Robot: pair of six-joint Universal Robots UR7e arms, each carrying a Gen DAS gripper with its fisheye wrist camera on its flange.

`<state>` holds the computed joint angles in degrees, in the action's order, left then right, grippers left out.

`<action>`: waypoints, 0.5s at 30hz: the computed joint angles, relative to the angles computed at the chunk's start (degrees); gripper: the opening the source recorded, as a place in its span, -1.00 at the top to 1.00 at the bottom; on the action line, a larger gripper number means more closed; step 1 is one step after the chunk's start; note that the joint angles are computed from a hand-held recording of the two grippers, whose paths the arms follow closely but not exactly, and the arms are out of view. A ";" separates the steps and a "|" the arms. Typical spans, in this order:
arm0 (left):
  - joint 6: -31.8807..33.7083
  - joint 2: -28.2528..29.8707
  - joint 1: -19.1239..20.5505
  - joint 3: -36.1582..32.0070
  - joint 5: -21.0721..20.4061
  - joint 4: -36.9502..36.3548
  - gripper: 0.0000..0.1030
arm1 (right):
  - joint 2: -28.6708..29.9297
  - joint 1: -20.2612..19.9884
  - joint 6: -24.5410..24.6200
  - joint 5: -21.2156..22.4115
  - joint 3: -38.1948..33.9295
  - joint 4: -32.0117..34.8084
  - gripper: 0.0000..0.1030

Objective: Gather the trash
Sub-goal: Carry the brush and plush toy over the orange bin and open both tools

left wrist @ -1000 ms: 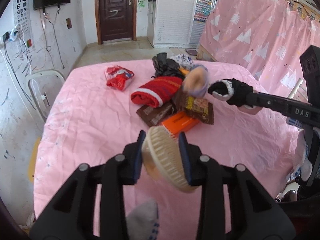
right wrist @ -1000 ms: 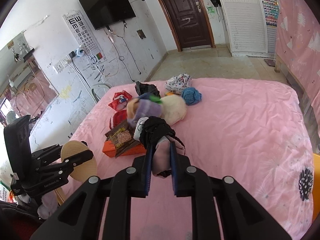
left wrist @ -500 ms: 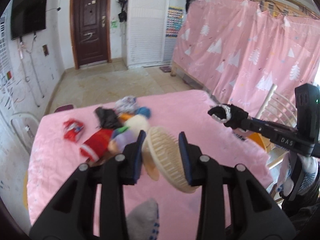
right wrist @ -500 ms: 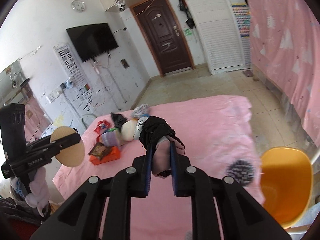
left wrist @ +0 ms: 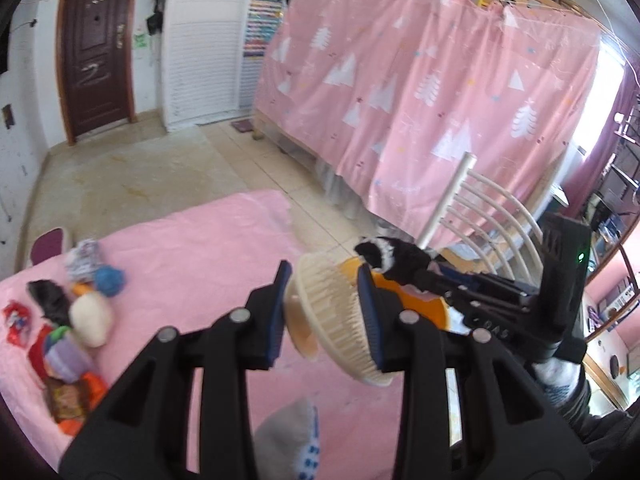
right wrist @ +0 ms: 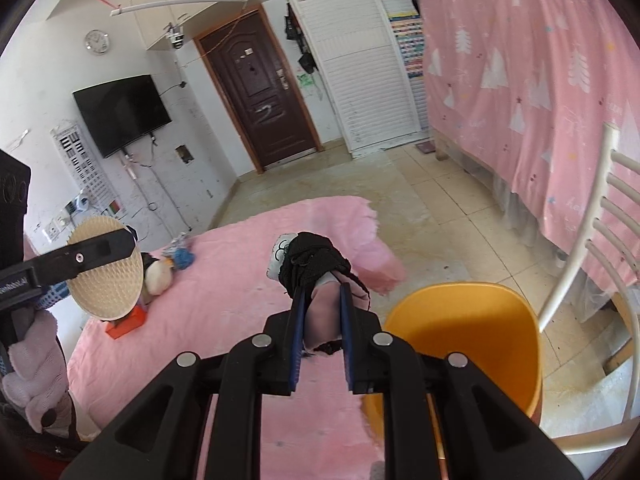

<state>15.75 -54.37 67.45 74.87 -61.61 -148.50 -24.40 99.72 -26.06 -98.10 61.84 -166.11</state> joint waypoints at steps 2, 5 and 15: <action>-0.72 2.75 -0.20 -3.15 -1.44 2.55 0.39 | -0.15 -0.75 0.63 -1.05 0.43 -0.82 0.88; -1.86 6.49 -0.43 -7.59 -3.31 6.03 0.39 | 0.28 -1.56 0.90 -2.56 0.28 -2.43 0.87; -4.61 18.64 -0.90 -22.55 -6.55 18.79 0.37 | 1.36 -3.59 3.06 -7.54 -0.36 -4.31 0.46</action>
